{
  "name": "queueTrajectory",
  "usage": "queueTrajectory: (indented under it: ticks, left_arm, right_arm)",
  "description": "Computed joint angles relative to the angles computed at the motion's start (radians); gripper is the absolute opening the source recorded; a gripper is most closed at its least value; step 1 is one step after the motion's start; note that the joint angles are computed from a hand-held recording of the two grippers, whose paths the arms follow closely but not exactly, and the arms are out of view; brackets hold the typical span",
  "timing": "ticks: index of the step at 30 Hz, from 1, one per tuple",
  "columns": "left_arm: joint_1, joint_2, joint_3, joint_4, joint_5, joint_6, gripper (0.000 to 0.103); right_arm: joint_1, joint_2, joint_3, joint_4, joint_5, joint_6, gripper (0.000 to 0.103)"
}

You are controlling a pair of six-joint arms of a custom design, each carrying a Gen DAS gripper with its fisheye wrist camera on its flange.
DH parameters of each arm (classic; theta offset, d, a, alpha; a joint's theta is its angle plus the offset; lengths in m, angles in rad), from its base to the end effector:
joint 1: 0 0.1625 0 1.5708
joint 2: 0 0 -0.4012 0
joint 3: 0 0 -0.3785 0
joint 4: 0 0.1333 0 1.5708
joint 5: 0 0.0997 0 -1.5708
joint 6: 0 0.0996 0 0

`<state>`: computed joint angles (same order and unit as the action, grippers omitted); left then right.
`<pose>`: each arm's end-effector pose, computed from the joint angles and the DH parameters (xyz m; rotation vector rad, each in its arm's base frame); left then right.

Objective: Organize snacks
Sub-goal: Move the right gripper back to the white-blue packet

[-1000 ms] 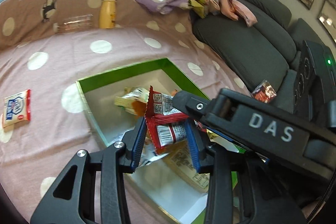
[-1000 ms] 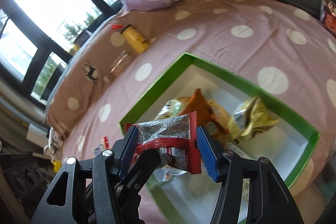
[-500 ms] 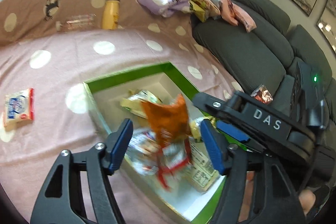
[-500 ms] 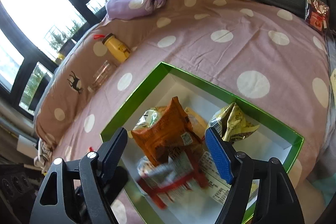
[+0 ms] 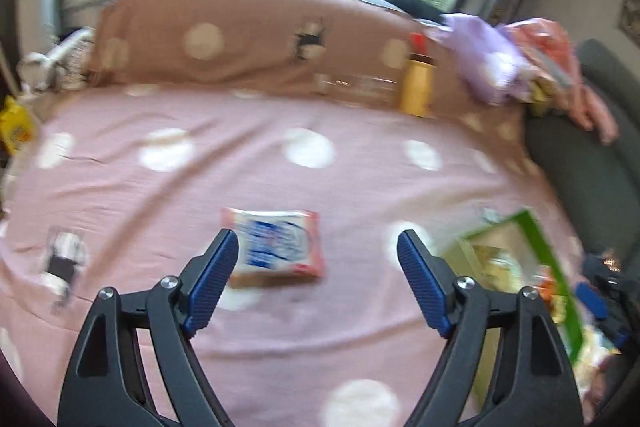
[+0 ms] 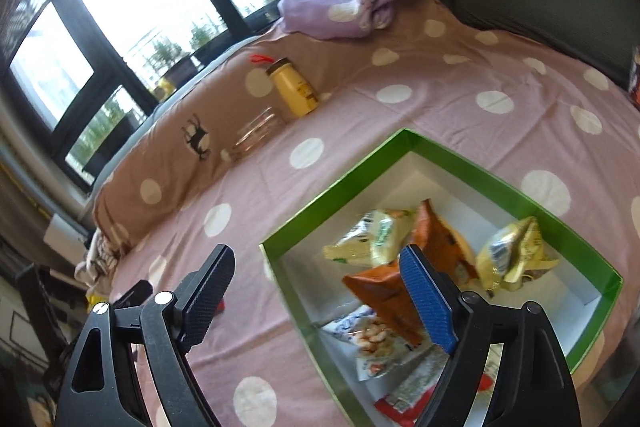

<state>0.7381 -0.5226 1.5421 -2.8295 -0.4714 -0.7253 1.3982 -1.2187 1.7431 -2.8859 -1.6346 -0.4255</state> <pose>-0.3340 -0.6040 0.0200 -0.0447 2.2556 -1.1609 0.0209 -0.6196 0.3505 0.3006 -2.6458 1.0368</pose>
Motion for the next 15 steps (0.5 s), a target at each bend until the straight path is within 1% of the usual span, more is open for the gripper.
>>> queueTrajectory:
  ticks: [1, 2, 3, 4, 6, 11, 13, 15]
  left_arm:
    - [0.004, -0.005, 0.012, -0.022, 0.007, 0.009, 0.087]
    - [0.01, -0.011, 0.029, -0.071, -0.007, 0.029, 0.087]
    - [0.015, -0.024, 0.05, -0.091, -0.023, 0.024, 0.087]
    - [0.02, -0.033, 0.059, -0.093, -0.032, 0.007, 0.087]
    - [0.028, -0.051, 0.08, -0.084, -0.03, -0.032, 0.087]
    - [0.056, -0.071, 0.093, -0.056, -0.054, -0.07, 0.087]
    - [0.067, -0.077, 0.101, -0.055, -0.07, -0.08, 0.087]
    - [0.076, -0.085, 0.115, -0.068, -0.081, -0.087, 0.087]
  right_arm:
    - [0.006, 0.004, 0.003, 0.004, 0.003, -0.013, 0.085]
    - [0.013, 0.009, 0.004, 0.01, 0.004, -0.024, 0.085]
    - [0.021, 0.014, 0.006, 0.013, 0.001, -0.037, 0.085]
    - [0.03, 0.02, 0.01, 0.009, -0.008, -0.048, 0.086]
    - [0.054, 0.036, 0.013, -0.001, -0.05, -0.063, 0.086]
    - [0.091, 0.066, 0.026, -0.032, -0.124, -0.09, 0.086]
    - [0.102, 0.075, 0.027, -0.039, -0.136, -0.095, 0.086]
    - [0.114, 0.086, 0.019, -0.02, -0.13, -0.101, 0.086]
